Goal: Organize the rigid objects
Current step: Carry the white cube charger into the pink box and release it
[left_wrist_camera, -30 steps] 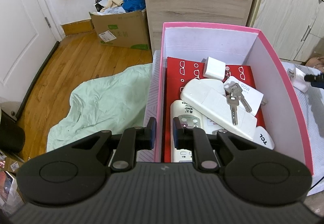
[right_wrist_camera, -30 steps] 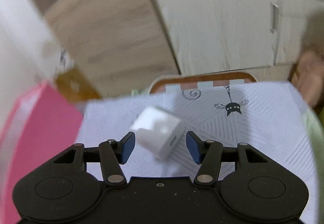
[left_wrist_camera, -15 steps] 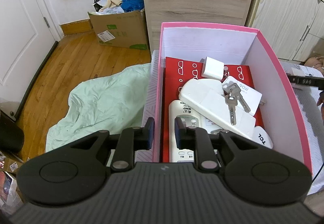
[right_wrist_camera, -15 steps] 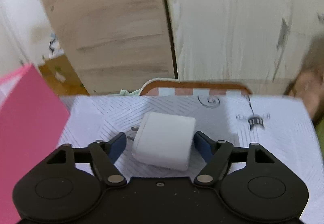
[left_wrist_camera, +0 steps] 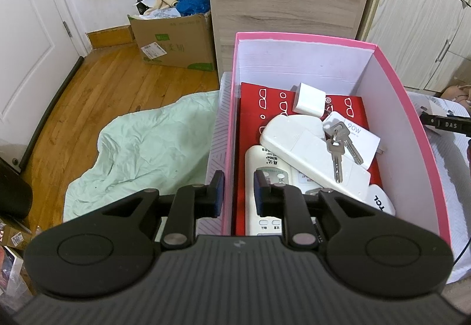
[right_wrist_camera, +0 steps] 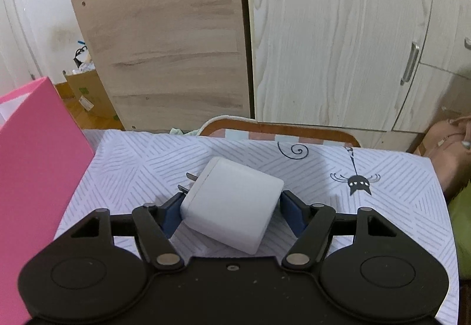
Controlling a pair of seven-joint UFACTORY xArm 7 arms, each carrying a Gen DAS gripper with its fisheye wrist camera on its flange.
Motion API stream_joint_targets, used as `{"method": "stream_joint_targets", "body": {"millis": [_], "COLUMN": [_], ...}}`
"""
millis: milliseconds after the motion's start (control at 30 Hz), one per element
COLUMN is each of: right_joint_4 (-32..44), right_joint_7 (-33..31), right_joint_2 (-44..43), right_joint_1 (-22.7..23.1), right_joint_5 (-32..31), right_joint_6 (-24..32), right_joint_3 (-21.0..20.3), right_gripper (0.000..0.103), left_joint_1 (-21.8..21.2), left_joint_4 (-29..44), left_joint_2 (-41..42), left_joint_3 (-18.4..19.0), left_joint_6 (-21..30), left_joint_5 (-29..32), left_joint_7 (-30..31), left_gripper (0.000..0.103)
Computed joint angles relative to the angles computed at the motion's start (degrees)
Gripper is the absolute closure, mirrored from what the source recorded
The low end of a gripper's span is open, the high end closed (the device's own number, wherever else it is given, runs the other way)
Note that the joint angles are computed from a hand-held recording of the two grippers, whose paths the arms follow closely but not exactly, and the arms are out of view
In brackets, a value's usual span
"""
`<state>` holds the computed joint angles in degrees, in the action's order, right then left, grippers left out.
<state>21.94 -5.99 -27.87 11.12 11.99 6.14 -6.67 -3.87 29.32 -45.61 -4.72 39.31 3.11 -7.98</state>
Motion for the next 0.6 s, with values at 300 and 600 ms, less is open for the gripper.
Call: {"method": "stream_joint_targets", "body": {"millis": [300,600], "right_joint_4": [-1.33,-1.26], "right_joint_7": [-2.54,-5.94], "right_joint_2": [-6.89,-17.64], "right_joint_1": [7.4,22.24], "right_joint_5": [4.86,11.29], "right_joint_6": [0.64,0.49], "right_joint_3": [-5.78,-11.04], "right_gripper": [0.029,0.029], "left_joint_1": [-0.02,0.01], "left_joint_4": [0.13,0.22], "left_joint_2": [0.3,0.42], "left_joint_3": [-0.05,-0.26], "left_joint_6": [-0.01,-0.02], "left_joint_5": [-0.09,0.28], "left_joint_7": [-0.43,-0.77], "left_gripper": [0.085,0.085]}}
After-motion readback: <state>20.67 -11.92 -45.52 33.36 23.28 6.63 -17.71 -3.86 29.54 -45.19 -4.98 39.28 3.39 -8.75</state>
